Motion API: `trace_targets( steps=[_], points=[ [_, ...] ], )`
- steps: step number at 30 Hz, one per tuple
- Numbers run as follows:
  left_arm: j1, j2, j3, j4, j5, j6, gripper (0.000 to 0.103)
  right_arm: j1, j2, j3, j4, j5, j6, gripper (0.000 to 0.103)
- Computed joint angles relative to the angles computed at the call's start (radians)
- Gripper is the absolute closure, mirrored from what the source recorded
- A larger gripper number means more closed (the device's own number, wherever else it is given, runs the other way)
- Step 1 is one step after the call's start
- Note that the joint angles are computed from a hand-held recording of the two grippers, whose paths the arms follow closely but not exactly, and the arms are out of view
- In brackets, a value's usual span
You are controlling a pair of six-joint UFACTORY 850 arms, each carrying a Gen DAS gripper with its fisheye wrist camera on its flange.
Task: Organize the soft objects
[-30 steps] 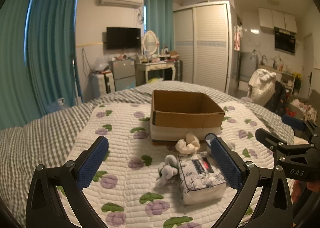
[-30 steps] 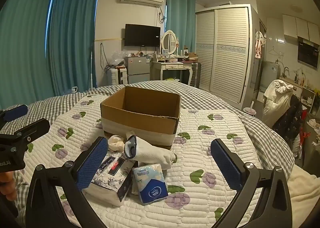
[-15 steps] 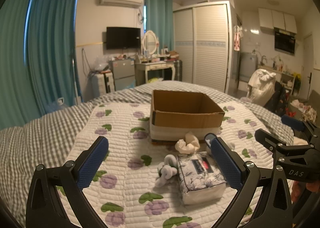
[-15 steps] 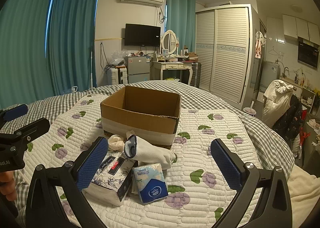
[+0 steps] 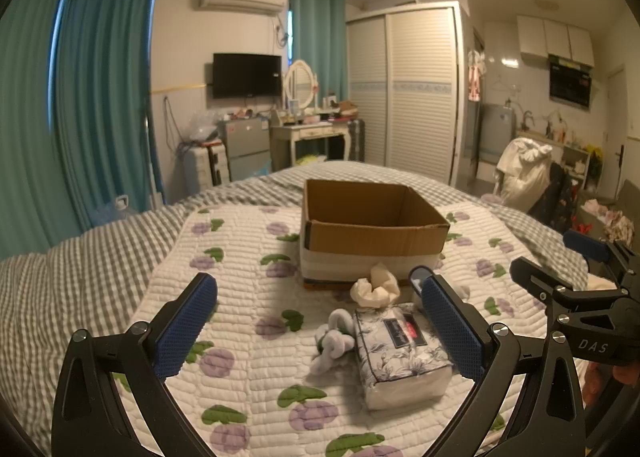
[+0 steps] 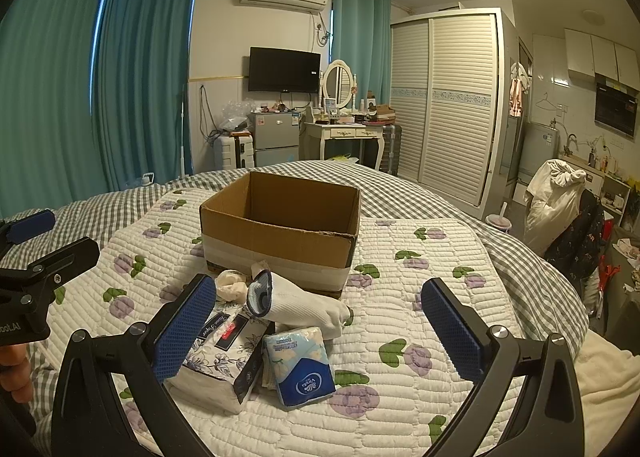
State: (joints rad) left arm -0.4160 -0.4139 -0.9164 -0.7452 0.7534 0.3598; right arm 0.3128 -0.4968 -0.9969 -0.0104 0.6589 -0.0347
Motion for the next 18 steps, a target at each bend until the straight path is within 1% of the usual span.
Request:
trace_targets(
  steps=[18],
  points=[
    [-0.002, -0.005, -0.006, -0.002, -0.002, 0.003, 0.0, 0.0, -0.001, -0.002, 0.0, 0.0, 0.0, 0.0]
  ],
)
